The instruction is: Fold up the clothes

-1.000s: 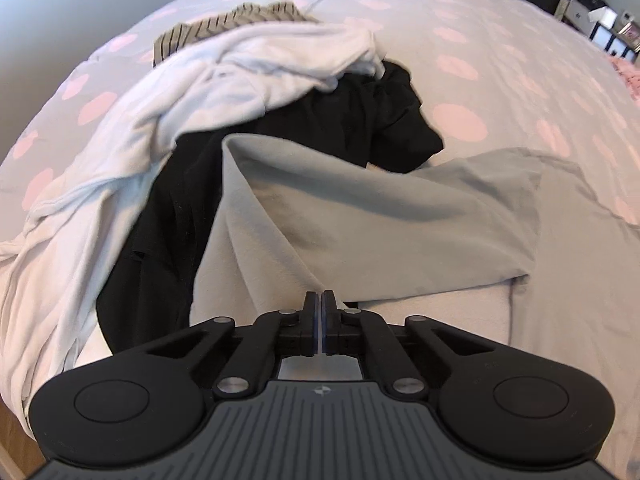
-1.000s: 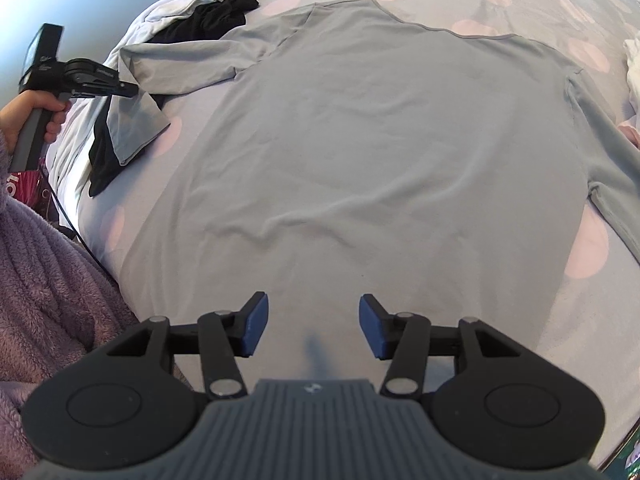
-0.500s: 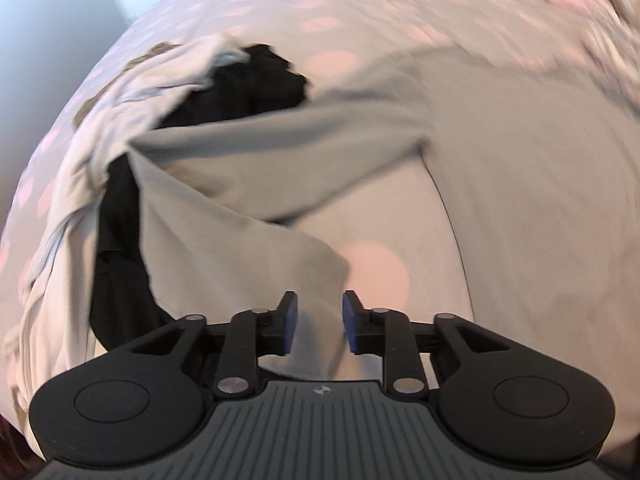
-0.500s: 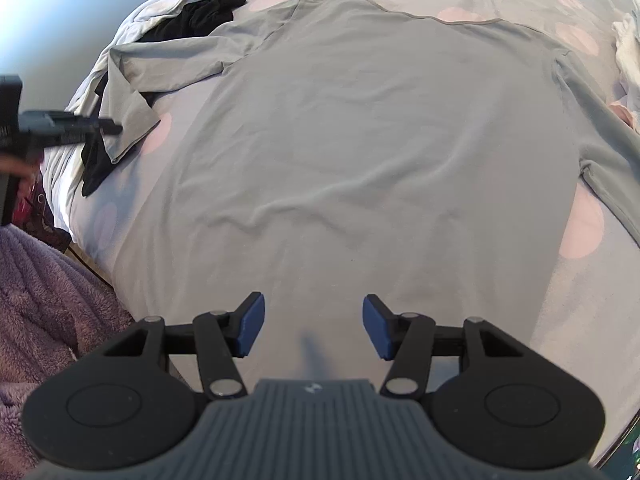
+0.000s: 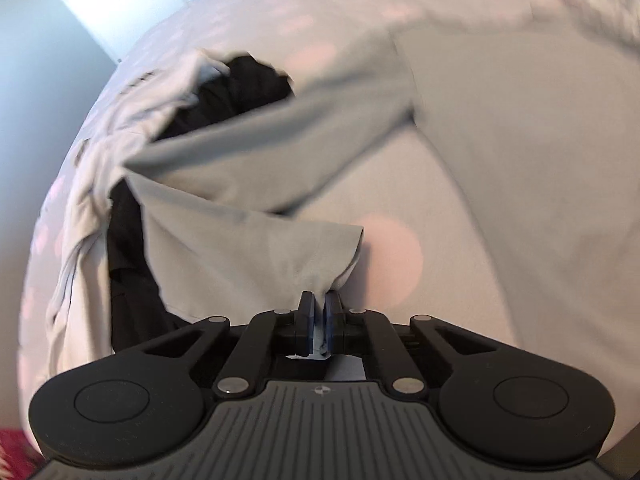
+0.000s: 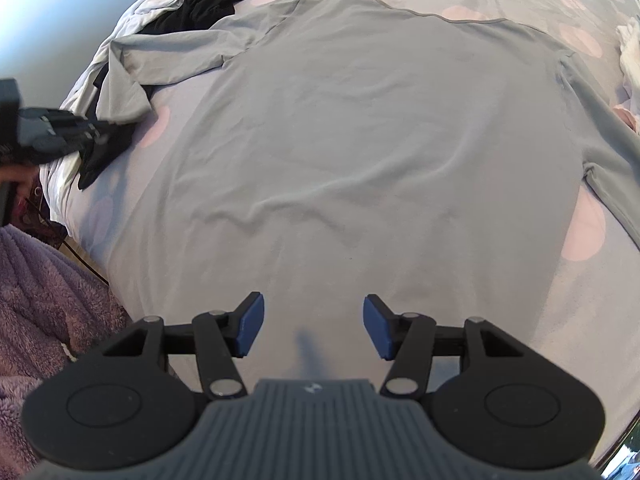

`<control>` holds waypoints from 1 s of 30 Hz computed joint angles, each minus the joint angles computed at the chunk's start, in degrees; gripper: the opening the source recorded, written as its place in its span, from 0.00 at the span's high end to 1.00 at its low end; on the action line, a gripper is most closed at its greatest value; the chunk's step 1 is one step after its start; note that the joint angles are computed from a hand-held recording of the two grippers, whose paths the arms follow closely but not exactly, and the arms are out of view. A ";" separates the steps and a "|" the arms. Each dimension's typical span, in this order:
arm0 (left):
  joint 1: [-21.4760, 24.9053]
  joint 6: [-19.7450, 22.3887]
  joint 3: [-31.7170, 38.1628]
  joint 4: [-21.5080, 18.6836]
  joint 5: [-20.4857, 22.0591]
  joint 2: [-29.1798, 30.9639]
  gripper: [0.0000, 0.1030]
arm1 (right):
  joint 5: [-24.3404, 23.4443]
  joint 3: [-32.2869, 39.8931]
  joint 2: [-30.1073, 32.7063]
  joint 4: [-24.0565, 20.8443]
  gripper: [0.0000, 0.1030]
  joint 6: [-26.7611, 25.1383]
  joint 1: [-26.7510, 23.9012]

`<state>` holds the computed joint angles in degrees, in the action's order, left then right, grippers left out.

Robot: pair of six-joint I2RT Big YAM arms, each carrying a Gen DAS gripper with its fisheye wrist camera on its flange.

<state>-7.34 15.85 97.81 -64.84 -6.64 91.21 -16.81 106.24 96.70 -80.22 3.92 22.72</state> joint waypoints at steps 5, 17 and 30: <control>3.85 -10.73 2.86 1.81 11.46 -2.33 0.98 | 0.35 1.07 0.99 -0.96 0.43 -0.78 0.84; 2.12 -26.91 8.83 14.13 31.05 -3.85 0.98 | 0.70 3.73 2.26 -0.65 0.40 -1.77 2.85; -9.43 -11.91 14.82 3.27 37.97 0.86 0.98 | 2.26 1.73 -0.59 3.27 0.40 -0.07 1.89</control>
<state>-16.77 3.94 112.63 -61.57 31.34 92.06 -14.55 107.96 96.12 -76.95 3.85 24.61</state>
